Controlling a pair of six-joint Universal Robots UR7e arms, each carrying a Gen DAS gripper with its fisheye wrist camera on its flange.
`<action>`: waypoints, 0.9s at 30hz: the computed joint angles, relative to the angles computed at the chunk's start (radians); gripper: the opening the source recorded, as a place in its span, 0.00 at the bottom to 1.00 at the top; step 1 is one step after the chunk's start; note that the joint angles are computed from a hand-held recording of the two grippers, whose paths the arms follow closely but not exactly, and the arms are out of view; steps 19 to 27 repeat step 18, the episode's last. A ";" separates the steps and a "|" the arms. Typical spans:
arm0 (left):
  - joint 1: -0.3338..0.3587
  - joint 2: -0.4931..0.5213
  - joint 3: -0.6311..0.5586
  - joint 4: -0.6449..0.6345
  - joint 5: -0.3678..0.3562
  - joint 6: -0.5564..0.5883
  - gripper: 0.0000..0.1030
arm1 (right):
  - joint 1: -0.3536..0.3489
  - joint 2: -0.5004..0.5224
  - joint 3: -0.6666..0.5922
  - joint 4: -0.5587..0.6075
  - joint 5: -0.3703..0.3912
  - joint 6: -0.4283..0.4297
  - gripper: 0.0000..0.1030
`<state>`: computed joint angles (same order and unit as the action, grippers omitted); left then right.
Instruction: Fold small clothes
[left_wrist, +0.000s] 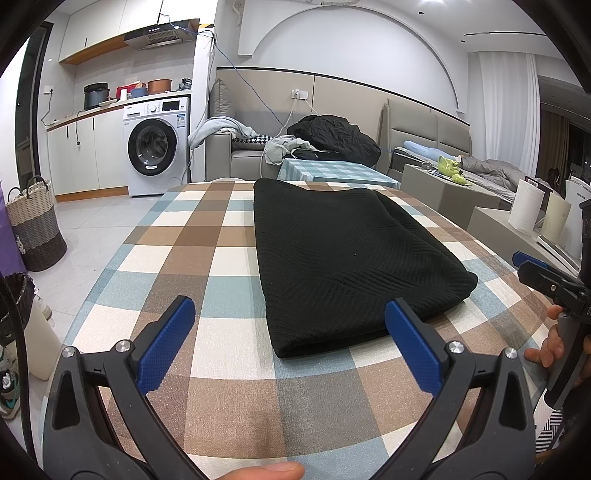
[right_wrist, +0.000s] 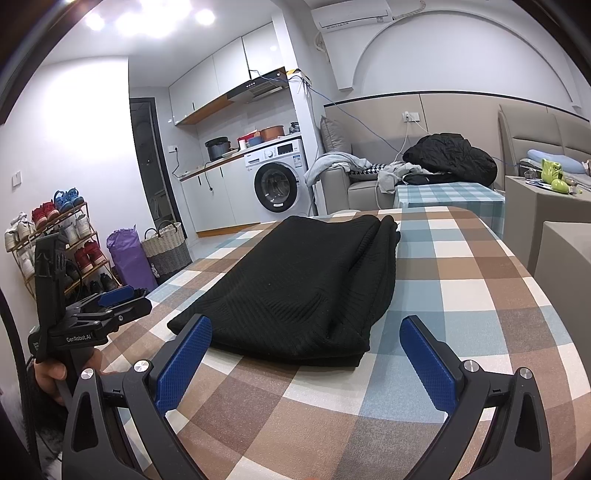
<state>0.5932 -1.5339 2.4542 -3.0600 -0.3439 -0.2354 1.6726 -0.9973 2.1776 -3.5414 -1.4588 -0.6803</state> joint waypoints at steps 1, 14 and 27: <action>0.000 0.000 0.000 -0.001 0.000 0.000 0.99 | 0.000 0.000 0.000 0.000 0.000 0.000 1.00; 0.000 0.000 0.002 -0.008 0.000 0.004 0.99 | -0.006 0.000 -0.006 0.011 0.005 -0.008 1.00; 0.000 0.002 0.001 -0.011 0.001 0.006 0.99 | -0.007 0.001 -0.007 0.012 0.006 -0.010 1.00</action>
